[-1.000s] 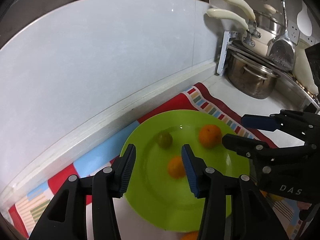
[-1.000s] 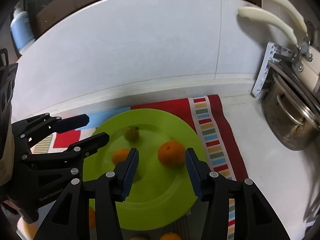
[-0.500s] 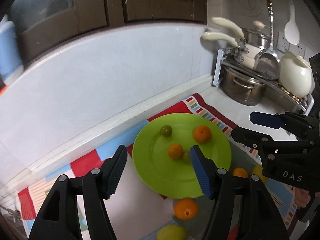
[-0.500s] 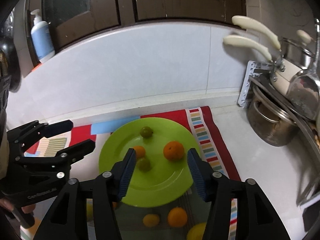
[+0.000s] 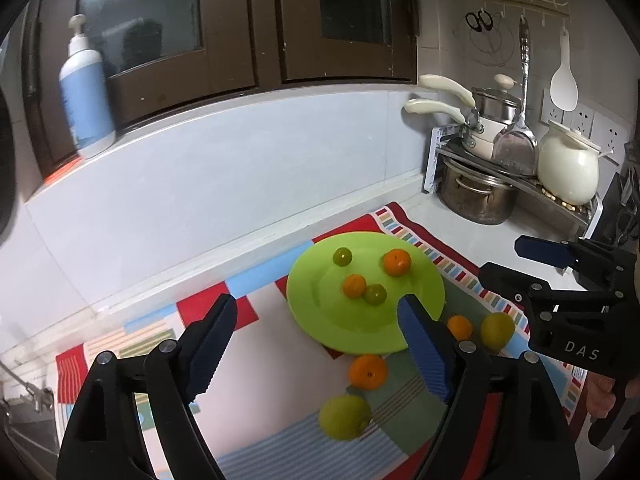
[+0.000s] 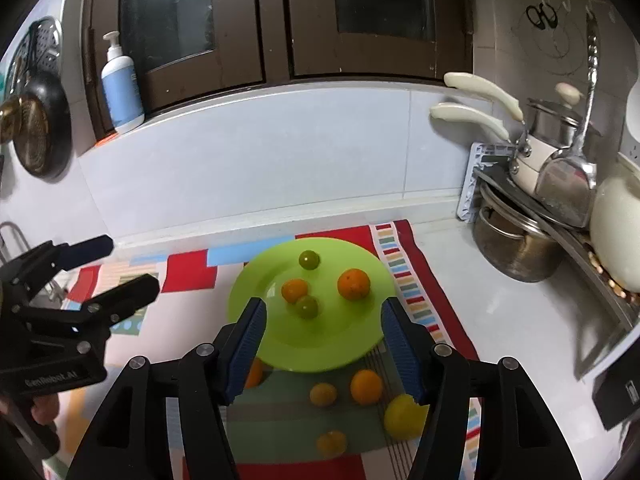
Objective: Organize fruits
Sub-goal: 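Lift both open tools away from the plate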
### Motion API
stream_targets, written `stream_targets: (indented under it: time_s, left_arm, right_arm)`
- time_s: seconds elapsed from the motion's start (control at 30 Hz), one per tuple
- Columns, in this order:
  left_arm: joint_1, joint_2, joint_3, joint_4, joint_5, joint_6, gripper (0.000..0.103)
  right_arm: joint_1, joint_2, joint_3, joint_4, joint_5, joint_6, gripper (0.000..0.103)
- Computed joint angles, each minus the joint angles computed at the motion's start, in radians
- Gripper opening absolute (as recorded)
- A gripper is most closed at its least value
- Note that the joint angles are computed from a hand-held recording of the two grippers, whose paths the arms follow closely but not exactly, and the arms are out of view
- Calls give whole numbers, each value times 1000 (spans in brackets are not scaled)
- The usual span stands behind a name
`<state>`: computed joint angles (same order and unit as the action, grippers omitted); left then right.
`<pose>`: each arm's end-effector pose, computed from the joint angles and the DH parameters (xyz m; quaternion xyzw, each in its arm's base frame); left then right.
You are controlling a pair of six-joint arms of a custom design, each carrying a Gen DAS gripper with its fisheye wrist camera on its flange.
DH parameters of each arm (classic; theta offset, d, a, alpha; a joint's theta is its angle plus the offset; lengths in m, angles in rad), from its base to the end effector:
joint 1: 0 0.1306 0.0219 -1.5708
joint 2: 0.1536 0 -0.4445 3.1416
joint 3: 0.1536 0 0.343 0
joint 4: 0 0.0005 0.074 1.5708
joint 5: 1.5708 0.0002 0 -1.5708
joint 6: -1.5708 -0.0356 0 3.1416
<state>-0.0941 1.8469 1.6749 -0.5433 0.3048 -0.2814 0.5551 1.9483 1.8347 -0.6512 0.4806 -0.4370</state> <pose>0.6226 -0.0700 0.4050 0.2297 0.8718 -0.0992 0.4211 0.5731 0.3355 0.4018 0.0405 0.8974 -0.0113 0.4392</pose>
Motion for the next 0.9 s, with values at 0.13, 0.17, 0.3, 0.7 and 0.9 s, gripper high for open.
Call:
stream_targets:
  time_s: [0.13, 0.17, 0.3, 0.7, 0.9]
  left_arm:
    - [10, -28, -54, 23, -2, -14, 85]
    - [13, -33, -64, 26, 1, -17, 85]
    - [24, -50, -109, 29, 9, -40, 85]
    - [51, -41, -179, -12, 33, -109, 85]
    - [54, -10, -181, -28, 28, -140, 85]
  right_arm:
    - [19, -15, -33, 3, 21, -26, 60]
    - [23, -19, -41, 5, 24, -26, 60]
    - [42, -33, -76, -2, 45, -66, 60]
    - [84, -25, -118, -70, 64, -177, 60]
    - [89, 1, -122, -120, 45, -241, 60]
